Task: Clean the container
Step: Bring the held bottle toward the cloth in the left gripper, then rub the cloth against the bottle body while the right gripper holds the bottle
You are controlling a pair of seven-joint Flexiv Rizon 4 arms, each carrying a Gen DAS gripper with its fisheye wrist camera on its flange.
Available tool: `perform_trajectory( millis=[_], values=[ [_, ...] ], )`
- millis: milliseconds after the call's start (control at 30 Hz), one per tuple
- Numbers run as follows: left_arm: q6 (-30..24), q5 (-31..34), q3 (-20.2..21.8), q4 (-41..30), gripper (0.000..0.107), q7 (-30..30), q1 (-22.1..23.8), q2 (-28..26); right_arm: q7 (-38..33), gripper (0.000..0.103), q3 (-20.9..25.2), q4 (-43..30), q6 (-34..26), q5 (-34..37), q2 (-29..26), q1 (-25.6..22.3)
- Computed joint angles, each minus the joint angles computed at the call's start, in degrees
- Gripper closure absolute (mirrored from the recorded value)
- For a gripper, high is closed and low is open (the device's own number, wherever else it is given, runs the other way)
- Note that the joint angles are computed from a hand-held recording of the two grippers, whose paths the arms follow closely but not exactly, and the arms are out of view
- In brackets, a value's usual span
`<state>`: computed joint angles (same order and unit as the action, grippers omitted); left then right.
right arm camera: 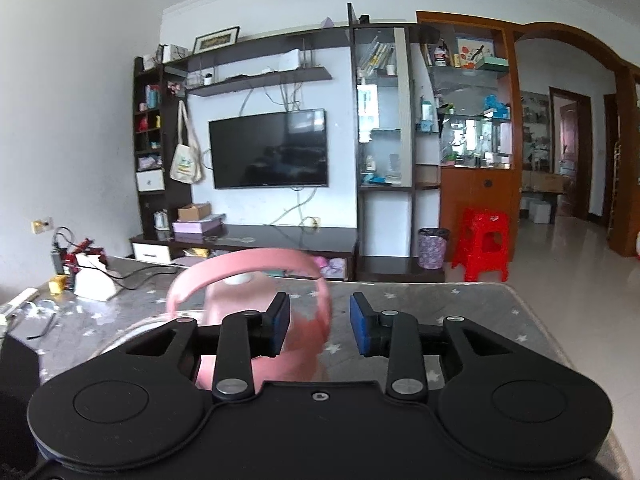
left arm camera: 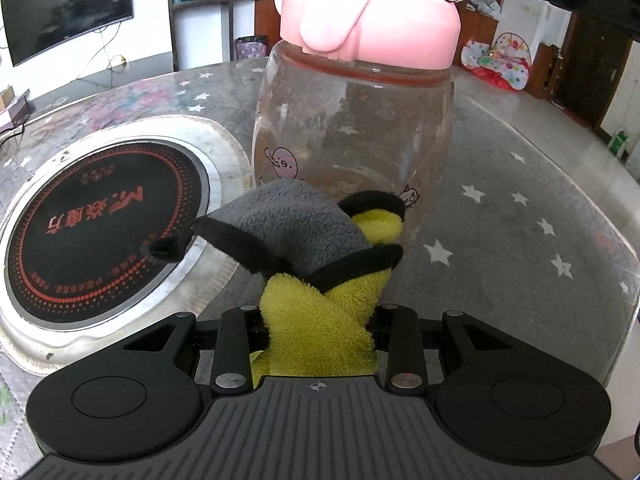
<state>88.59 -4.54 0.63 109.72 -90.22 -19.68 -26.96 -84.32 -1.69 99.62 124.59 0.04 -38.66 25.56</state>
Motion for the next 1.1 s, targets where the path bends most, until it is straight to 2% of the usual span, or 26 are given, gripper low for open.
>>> perform_trajectory(
  millis=[167,267,400,633,833,1067,1100],
  values=[
    [-0.1,1.8,3.4,-0.9,0.073,-2.0,-2.4,1.1,3.3,0.067,5.0,2.0,1.7,-5.9,0.3,-4.1],
    [0.6,3.1,5.0,-1.3,0.073,-3.2,-3.3,1.9,4.9,0.067,6.3,2.3,2.1,-9.5,0.2,-5.3],
    [1.2,4.6,6.6,-1.9,0.073,-4.4,-4.2,2.7,6.4,0.067,6.7,2.9,2.7,-11.9,0.5,-5.8],
    [-0.4,8.4,10.8,-4.6,0.073,-7.3,-6.7,3.0,4.2,0.067,3.7,3.7,1.9,-9.3,1.7,-2.8],
    [-1.6,9.5,8.6,-5.1,0.073,-7.7,-4.6,3.0,0.3,0.067,0.5,1.9,0.3,-4.4,0.4,0.5],
    [-1.9,9.1,5.5,-4.8,0.073,-6.5,-2.4,3.0,-1.0,0.071,1.2,1.3,0.0,-4.2,-0.5,0.1],
    [-1.3,8.0,3.2,-4.1,0.073,-5.2,-0.6,3.1,-1.1,0.072,1.3,1.3,0.2,-4.1,-0.6,0.1]
  ],
)
